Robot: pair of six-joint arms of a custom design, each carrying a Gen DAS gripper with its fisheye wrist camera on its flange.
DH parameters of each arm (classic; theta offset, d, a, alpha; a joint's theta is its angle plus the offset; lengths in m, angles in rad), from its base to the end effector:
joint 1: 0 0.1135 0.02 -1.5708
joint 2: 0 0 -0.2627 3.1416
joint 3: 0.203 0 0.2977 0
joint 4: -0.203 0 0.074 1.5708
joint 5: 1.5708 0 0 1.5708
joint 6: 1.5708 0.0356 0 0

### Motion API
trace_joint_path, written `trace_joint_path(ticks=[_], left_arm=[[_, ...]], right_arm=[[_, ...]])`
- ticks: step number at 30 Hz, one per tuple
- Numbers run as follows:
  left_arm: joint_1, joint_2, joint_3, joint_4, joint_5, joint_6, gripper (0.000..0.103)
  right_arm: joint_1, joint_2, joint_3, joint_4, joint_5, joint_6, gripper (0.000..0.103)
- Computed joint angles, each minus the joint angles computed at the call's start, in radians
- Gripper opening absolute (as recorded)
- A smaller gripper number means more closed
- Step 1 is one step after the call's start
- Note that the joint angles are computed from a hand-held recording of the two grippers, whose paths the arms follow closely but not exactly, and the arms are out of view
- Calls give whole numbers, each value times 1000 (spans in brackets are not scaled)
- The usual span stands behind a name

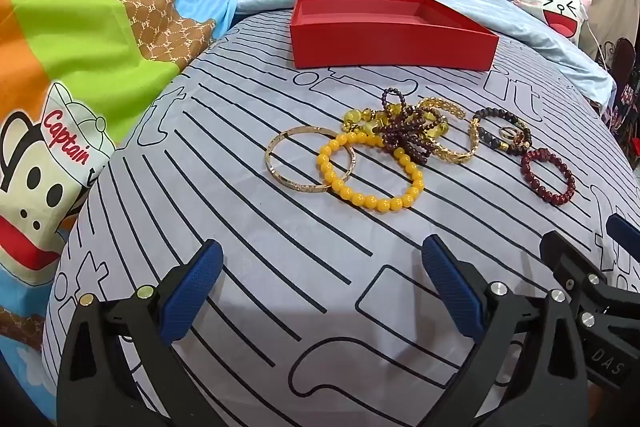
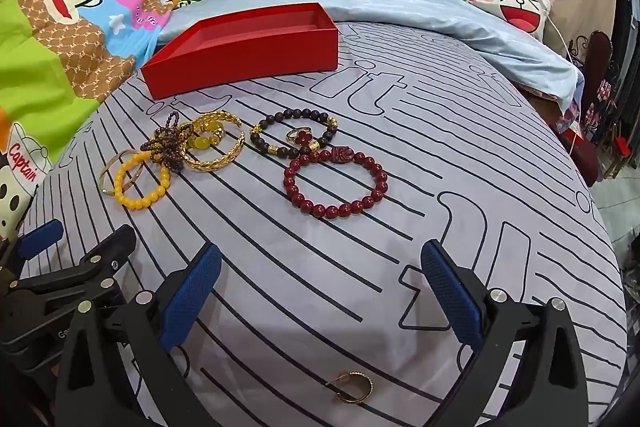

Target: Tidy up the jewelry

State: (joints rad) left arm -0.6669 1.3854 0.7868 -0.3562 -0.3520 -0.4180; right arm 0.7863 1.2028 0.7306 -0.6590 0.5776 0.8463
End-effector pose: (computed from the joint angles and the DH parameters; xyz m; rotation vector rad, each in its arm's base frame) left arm 0.2499 -0.1811 0.1693 0.1659 2.4382 -0.0291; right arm 0.1951 0.1679 0.1855 0.2340 2.4224 -0.0989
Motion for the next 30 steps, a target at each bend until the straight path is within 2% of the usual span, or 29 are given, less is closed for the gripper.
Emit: trace_joint_path(ticks=[30], left_arm=[[-8,-28,-13,1,-38,1,96]], right_arm=[[17,2,-2,6,12,5,96]])
